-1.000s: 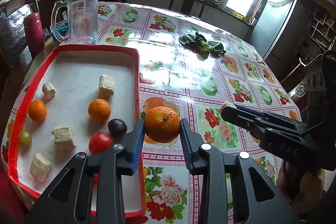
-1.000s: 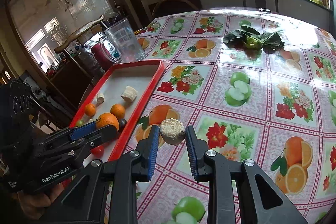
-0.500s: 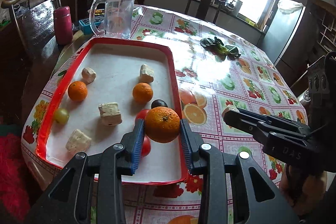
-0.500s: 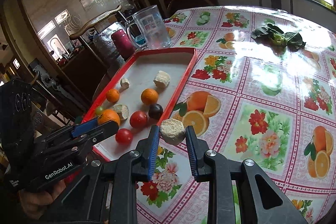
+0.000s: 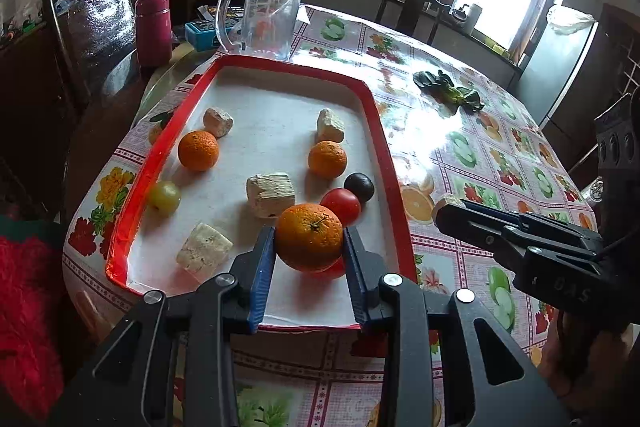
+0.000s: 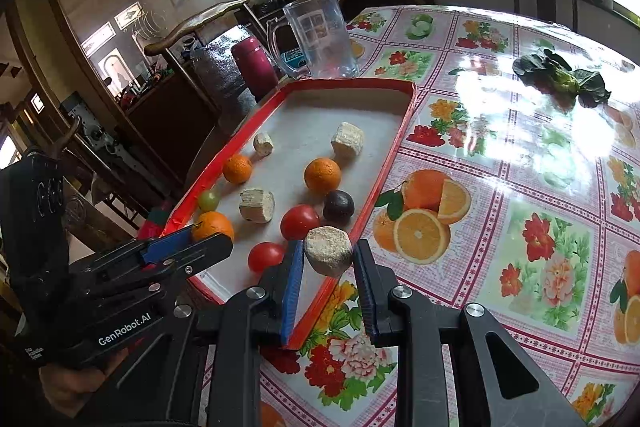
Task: Organize fruits
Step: 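Carry the orange and disc into the white tray and open both tools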
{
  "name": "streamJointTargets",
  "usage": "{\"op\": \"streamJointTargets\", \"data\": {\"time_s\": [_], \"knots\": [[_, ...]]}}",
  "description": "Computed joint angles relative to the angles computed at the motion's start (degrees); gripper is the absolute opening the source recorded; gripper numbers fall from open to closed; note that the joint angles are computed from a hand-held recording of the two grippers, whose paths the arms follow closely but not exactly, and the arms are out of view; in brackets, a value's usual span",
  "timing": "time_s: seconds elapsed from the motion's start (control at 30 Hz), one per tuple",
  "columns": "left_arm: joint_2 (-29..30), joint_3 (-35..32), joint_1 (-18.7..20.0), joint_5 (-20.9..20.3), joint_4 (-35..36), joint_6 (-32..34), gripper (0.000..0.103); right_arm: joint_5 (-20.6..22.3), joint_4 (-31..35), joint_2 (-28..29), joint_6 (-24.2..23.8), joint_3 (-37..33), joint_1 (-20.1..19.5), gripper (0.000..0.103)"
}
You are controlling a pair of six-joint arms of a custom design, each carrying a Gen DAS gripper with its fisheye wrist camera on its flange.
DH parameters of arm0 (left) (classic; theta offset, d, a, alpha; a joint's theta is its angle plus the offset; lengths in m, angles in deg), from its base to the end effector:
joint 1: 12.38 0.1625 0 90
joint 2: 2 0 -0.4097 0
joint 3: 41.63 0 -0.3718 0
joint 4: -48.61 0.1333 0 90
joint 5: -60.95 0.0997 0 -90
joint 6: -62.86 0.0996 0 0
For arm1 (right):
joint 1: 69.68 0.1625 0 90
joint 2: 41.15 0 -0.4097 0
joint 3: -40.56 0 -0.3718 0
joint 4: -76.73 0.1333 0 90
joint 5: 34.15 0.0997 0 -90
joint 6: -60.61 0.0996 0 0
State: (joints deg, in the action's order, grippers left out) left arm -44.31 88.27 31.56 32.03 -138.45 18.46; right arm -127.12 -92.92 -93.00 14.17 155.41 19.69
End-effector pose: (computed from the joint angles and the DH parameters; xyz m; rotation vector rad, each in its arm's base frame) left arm -0.1529 -0.4536 0.0357 -0.0781 2.2728 -1.0839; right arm 0.1221 -0.5473 0.0867 1.1402 -2.7275 0.3660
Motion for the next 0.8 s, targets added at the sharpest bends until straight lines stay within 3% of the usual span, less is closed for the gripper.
{"op": "streamJointTargets", "data": {"time_s": [0.8], "knots": [[-2.2, 2.3, 2.6, 0.2, -3.7, 1.8, 0.031, -1.8, 0.4, 5.4, 1.6, -4.3, 2.6, 0.026]]}}
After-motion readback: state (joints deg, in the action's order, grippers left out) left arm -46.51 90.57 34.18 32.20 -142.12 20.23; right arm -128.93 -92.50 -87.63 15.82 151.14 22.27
